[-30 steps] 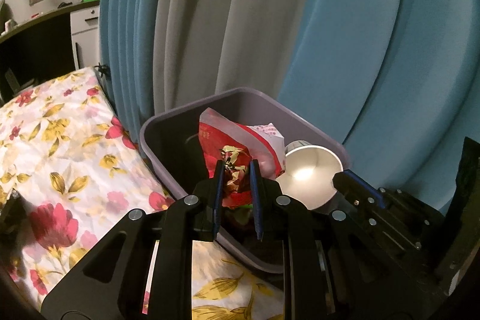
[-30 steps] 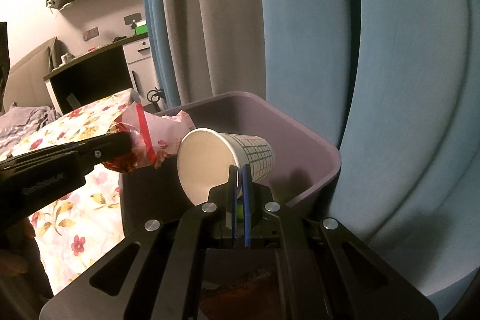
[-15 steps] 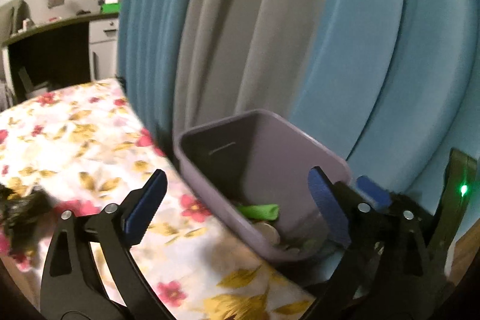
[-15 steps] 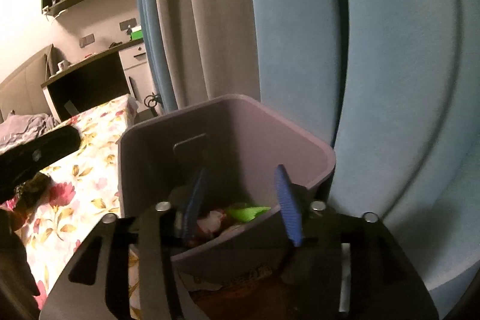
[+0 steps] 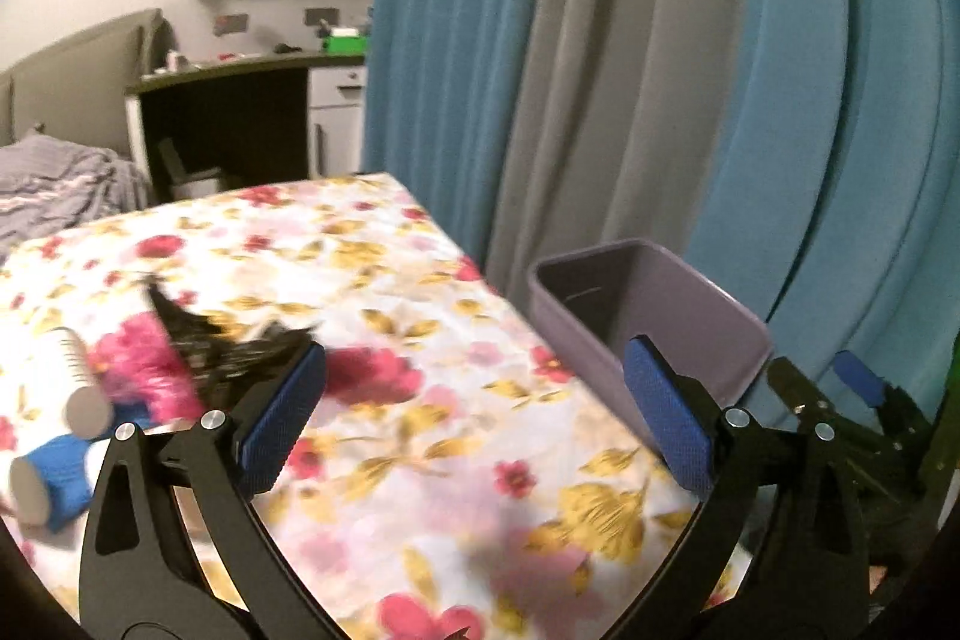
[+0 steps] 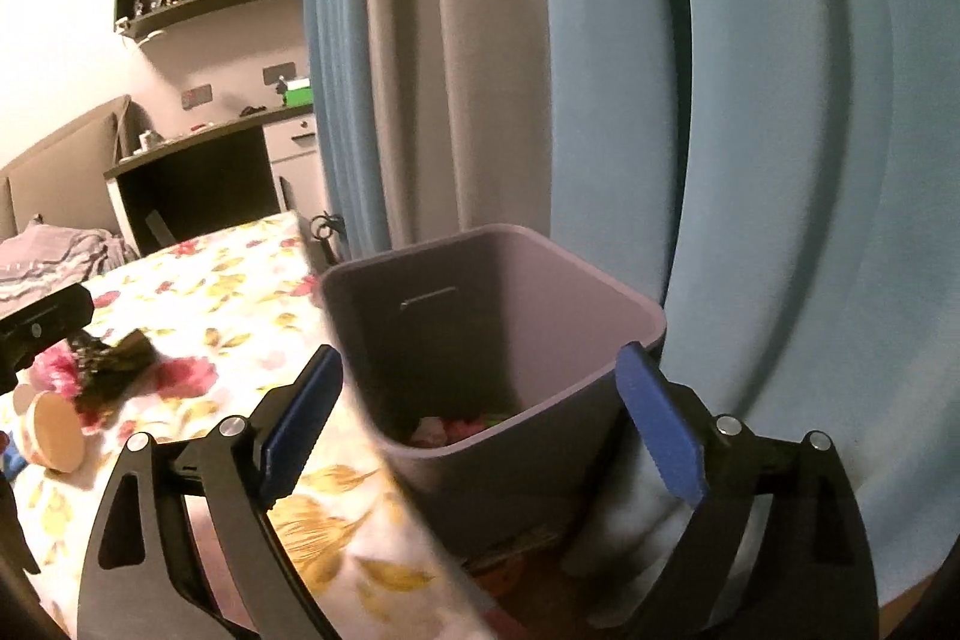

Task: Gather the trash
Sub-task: 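Move both tools back over the trash on the bedspread, then grasp the orange-printed paper cup by its rim with the right tool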

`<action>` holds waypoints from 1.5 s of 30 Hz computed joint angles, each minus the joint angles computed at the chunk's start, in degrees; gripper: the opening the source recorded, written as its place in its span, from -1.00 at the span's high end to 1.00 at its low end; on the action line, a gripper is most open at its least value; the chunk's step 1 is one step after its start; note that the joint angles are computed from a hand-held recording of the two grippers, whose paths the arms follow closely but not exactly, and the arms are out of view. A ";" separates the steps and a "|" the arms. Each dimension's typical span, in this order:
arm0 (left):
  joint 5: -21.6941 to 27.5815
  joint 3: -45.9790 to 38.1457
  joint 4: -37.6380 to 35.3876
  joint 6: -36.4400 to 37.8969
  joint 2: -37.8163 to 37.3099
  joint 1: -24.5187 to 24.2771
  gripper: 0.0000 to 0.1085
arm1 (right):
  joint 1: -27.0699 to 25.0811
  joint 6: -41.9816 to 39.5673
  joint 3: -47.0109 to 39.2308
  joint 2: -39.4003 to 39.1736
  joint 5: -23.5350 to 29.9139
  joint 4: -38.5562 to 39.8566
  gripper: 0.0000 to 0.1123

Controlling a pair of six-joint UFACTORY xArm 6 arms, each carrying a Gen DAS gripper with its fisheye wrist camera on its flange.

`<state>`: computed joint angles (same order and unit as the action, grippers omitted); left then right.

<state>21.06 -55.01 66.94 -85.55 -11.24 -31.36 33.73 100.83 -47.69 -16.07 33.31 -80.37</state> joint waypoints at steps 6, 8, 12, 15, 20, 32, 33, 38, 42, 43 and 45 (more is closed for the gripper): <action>4.35 10.11 -0.38 -0.88 -12.27 0.49 -0.79 | 4.91 2.29 0.04 -1.26 1.47 -1.05 -0.72; 6.83 13.69 -1.03 -0.34 -16.63 0.55 -0.79 | 6.03 2.83 -0.28 -0.94 1.12 -1.40 -0.72; 10.68 20.68 -3.29 0.87 -25.35 1.53 -0.79 | 9.56 3.59 -1.61 0.51 1.83 -1.59 -0.73; 12.97 25.75 -5.75 2.17 -32.08 2.69 -0.79 | 12.00 3.71 -3.17 2.30 1.72 -1.35 -0.73; 18.87 33.01 -8.44 4.61 -42.69 3.15 -0.79 | 14.78 2.07 -6.18 5.97 0.35 -0.89 -0.73; 24.05 44.38 -18.76 15.06 -62.34 11.01 -0.79 | 19.41 -4.37 -16.67 18.11 -4.04 2.97 -0.73; 23.67 45.05 -19.75 16.21 -63.62 12.21 -0.79 | 19.60 -4.99 -17.60 19.12 -4.46 3.25 -0.73; 22.52 47.73 -23.80 20.86 -68.42 16.76 -0.79 | 20.01 -10.30 -23.98 25.70 -7.98 5.98 -0.73; 21.15 48.97 -26.70 24.33 -70.25 19.93 -0.79 | 19.39 -16.49 -29.27 31.13 -11.96 11.79 -0.64; 20.90 49.18 -27.20 25.02 -70.61 20.50 -0.79 | 19.21 -18.06 -30.32 32.20 -12.67 13.35 -0.62; 19.85 49.86 -28.86 27.17 -71.49 22.30 -0.79 | 18.58 -21.23 -32.34 34.49 -14.77 17.01 -0.58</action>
<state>40.90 -5.15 38.08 -58.38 -82.73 -9.05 52.32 79.59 -80.02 18.42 18.53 -63.36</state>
